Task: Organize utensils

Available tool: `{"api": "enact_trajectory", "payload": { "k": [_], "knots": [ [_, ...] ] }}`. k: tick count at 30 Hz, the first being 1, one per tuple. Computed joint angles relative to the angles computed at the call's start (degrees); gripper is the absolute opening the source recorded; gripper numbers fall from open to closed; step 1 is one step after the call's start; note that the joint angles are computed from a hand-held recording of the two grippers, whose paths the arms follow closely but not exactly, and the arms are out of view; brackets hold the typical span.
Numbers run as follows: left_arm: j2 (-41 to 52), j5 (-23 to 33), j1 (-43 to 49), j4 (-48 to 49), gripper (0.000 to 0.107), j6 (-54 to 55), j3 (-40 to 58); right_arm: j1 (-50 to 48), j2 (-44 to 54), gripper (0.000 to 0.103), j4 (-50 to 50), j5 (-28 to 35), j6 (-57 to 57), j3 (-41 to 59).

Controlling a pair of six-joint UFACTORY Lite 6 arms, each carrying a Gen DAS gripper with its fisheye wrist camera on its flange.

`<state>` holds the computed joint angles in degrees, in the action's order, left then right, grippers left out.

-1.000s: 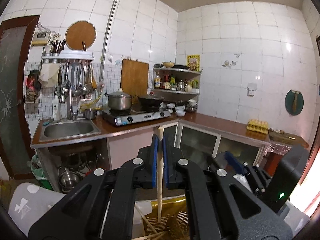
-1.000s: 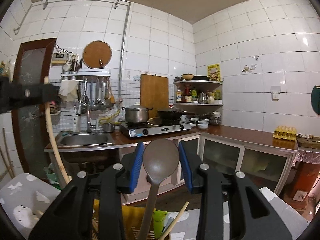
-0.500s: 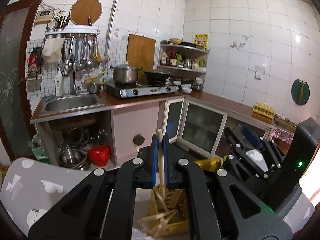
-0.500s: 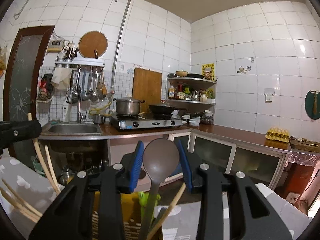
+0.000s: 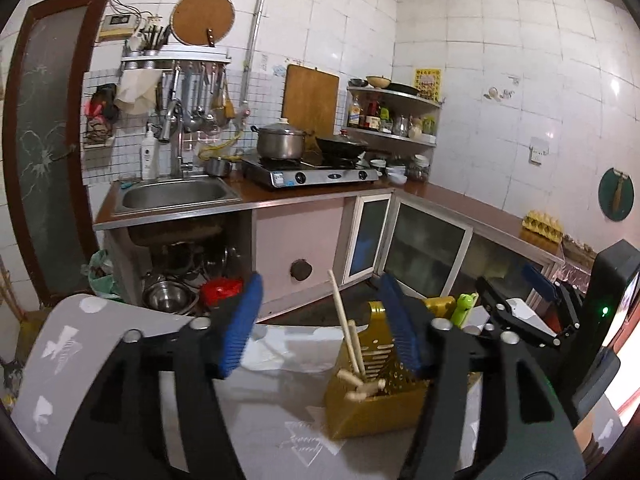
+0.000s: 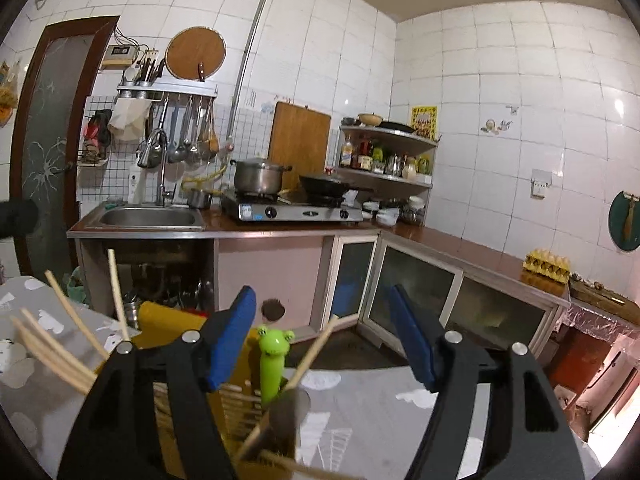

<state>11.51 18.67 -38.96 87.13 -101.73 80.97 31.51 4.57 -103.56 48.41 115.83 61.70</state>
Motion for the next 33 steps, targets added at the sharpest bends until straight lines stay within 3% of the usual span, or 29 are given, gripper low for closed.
{"api": "enact_trajectory", "payload": {
  "k": [2, 4, 5, 8, 11, 14, 18, 21, 25, 27, 33],
  "knots": [
    [-5.09, 1.62, -0.79, 0.78, 0.077, -0.46, -4.45, 2.28, -6.22, 0.075, 3.21, 1.17, -2.88, -4.06],
    [-12.34, 5.42, -2.94, 3.19, 0.096, -2.34, -11.01, 5.17, -12.59, 0.086, 6.14, 2.34, -5.13, -8.36],
    [-14.71, 6.74, -3.71, 3.68, 0.099, -2.76, -13.10, 7.13, -16.27, 0.089, 8.22, 3.22, -6.62, -10.79],
    [-24.53, 11.78, -7.46, 4.38, 0.098, -3.86, -22.19, 14.53, -24.75, 0.096, 14.51, 8.18, -10.36, -16.43],
    [-31.76, 17.36, -12.02, 2.92, 0.098, -4.02, -29.55, 26.80, -31.92, 0.099, 21.18, 17.85, -10.97, -21.97],
    [-39.04, 27.01, -20.37, 2.74, 0.098, -6.74, -38.64, 40.20, -34.29, 0.099, 26.60, 28.57, -6.80, -25.80],
    [-44.36, 41.66, -34.66, 0.56, 0.098, -10.92, -48.01, 57.52, -31.58, 0.099, 33.61, 38.51, 5.23, -29.63],
    [-47.25, 51.78, -48.26, -2.26, 0.098, -17.97, -55.52, 66.94, -24.81, 0.099, 38.89, 41.61, 16.04, -30.86],
    [-47.47, 58.08, -60.08, -5.13, 0.098, -25.73, -61.96, 72.79, -16.07, 0.099, 43.50, 39.94, 24.63, -30.80],
    [-42.48, 62.35, -65.19, -7.67, 0.098, -30.90, -62.78, 75.39, -12.01, 0.099, 45.47, 40.17, 27.82, -29.91],
    [-30.48, 66.11, -70.97, -11.12, 0.098, -39.86, -62.30, 80.68, -7.12, 0.099, 48.43, 41.91, 33.79, -29.65]
  ]
}}
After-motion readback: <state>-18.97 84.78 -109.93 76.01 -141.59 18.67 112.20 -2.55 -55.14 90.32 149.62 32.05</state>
